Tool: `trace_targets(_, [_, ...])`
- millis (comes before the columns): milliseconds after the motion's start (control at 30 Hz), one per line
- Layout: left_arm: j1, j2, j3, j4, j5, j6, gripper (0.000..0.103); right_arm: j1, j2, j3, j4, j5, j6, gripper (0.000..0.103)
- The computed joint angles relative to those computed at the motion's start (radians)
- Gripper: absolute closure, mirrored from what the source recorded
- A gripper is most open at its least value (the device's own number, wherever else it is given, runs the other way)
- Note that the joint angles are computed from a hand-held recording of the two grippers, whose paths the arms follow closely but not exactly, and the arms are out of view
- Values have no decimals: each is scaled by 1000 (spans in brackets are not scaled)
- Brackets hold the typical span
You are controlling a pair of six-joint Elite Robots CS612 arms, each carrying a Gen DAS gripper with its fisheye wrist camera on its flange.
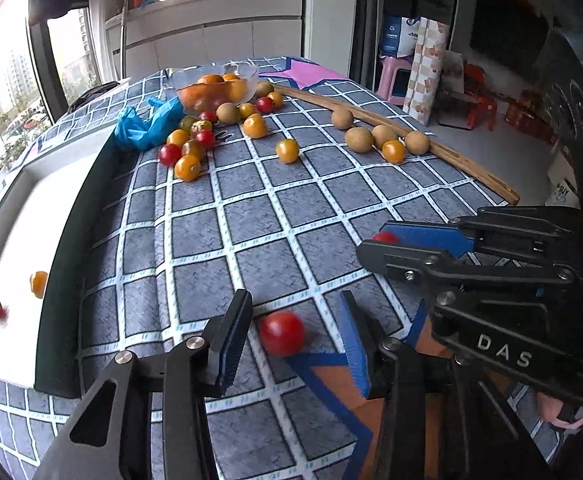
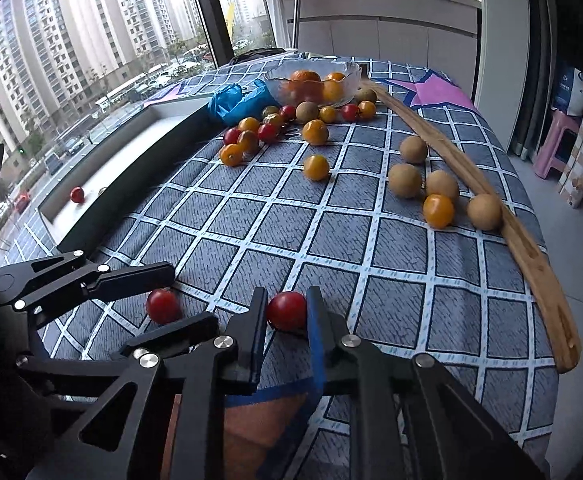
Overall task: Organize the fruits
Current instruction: 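Grasp a red cherry tomato with the right tool while the left tool grasps another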
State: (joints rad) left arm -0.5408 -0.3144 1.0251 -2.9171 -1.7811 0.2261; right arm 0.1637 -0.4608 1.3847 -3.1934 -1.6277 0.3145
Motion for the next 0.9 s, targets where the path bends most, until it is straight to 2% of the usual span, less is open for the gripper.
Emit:
trace_targets(200, [11,-3,7,1,-24,-7,57,2,-1,1,4,-13,-2,82])
trace_targets(467, [1,10,-20,10,9,-7,58,1,-1,2,0,-7,3,82])
trace_targets(533, [-1,9,-18,3,12,3,80,2,-1,2,1,-9,2,82])
trace_targets(567, [-2,8,-16,0,13,6,83,2,-1,2,1,-11,1,82])
trace_targets(900, [4,6,-10,-10,14,-20,83,10,-2,1,12,-40,-10,82])
